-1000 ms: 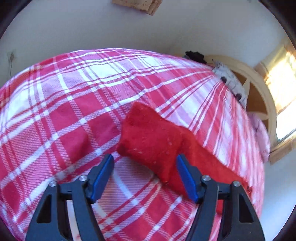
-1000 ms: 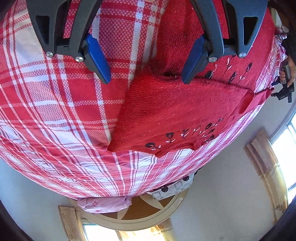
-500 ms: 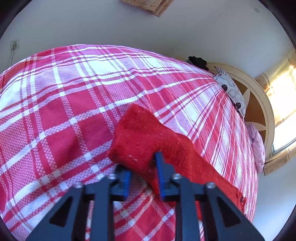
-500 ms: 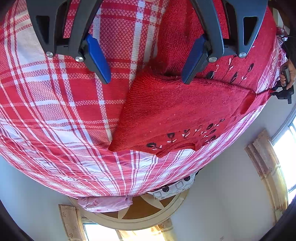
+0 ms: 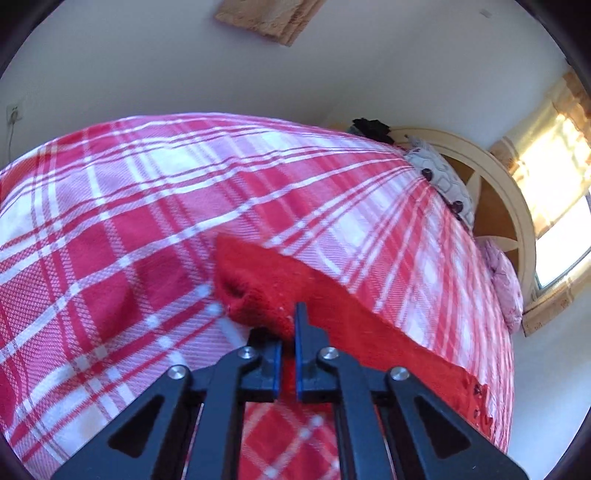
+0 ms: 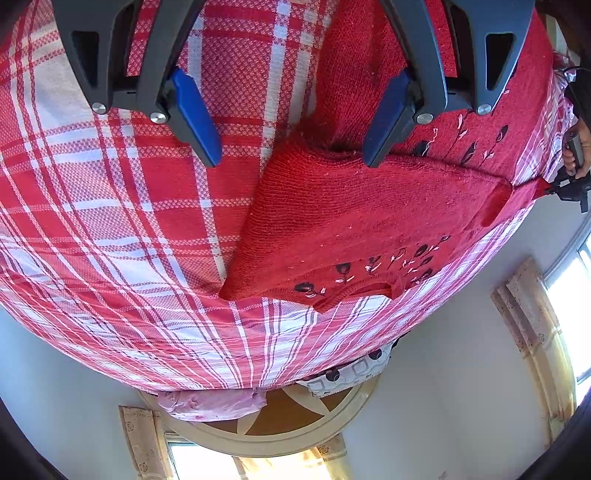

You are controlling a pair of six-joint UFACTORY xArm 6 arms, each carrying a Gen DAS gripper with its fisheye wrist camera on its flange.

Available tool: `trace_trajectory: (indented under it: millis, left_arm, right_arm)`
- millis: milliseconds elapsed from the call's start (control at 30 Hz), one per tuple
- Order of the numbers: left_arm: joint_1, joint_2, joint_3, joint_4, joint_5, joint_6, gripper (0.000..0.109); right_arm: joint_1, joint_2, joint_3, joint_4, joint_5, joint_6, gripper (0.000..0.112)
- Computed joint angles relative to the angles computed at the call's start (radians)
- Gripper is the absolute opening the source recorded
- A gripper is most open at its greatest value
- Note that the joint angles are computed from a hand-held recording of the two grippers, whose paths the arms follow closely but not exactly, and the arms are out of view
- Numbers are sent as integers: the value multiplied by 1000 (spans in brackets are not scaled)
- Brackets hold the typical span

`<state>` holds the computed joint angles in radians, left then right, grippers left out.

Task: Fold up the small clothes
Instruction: 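Grasp the other sleeve cuff with the left tool and lift it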

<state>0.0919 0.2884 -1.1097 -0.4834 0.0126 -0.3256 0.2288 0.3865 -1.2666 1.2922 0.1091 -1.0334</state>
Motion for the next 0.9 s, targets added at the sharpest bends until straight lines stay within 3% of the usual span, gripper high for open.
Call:
trace_trajectory:
  millis: [133, 233, 333, 467, 900]
  left_arm:
    - [-54, -18, -23, -30, -19, 43, 5]
    - [-96, -22, -60, 29, -20, -1, 5]
    - [-164, -7, -134, -139, -6, 152, 5]
    - [-256, 33, -247, -222, 23, 261, 5]
    - [-418, 209, -484, 25, 138, 153, 5]
  right_arm:
    - [-1, 0, -2, 21, 2, -19, 79]
    - [-2, -5, -2, 59, 4, -52, 79]
    - [-4, -8, -4, 100, 8, -86, 79]
    - [-8, -12, -8, 157, 20, -136, 79]
    - [-16, -15, -11, 207, 49, -181, 79]
